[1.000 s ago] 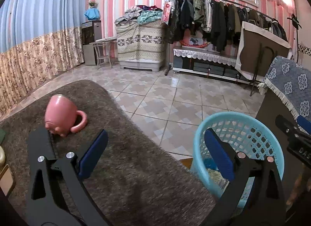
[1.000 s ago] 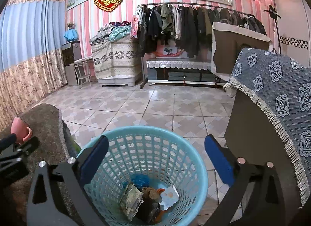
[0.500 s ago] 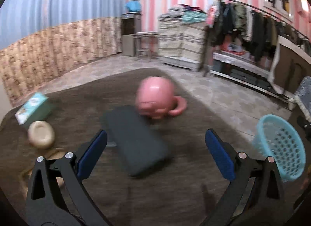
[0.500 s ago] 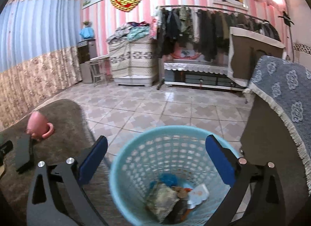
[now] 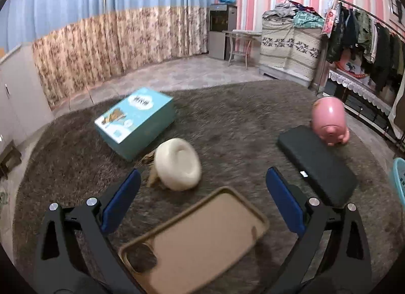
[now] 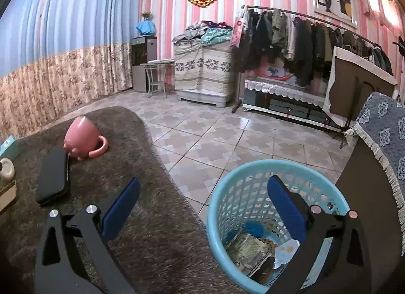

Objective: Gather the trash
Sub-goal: 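Move both tools back over the rug toward the khaki cloth and cream bowl, then grasp the crumpled khaki cloth on the rug with the left tool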

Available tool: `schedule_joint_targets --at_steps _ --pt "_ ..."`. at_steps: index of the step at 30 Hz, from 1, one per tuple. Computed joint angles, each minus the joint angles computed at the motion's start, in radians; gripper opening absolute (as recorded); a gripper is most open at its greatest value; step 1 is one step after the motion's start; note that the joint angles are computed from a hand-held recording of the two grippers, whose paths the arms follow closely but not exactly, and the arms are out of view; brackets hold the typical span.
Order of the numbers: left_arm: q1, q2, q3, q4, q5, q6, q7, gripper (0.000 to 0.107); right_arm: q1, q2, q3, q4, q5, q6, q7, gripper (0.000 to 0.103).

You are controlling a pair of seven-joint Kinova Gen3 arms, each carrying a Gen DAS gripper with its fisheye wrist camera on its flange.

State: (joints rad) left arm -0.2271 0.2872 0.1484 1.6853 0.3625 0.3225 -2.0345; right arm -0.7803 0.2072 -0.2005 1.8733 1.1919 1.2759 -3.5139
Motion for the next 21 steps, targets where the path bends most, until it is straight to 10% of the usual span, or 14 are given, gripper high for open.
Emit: schedule_joint_targets --at_steps 8,13,21 --pt "-0.071 0.081 0.070 -0.081 0.167 0.125 -0.232 0.079 0.010 0.000 0.003 -0.008 -0.014 -0.024 0.033 0.098" --pt "-0.213 0.077 0.244 -0.067 0.321 0.204 -0.436 0.076 0.012 0.001 0.007 -0.009 -0.021 -0.022 0.045 0.098" --pt "-0.083 0.011 0.030 -0.017 0.297 0.111 -0.399 0.076 0.015 0.008 0.012 -0.019 -0.026 -0.037 0.068 0.098"
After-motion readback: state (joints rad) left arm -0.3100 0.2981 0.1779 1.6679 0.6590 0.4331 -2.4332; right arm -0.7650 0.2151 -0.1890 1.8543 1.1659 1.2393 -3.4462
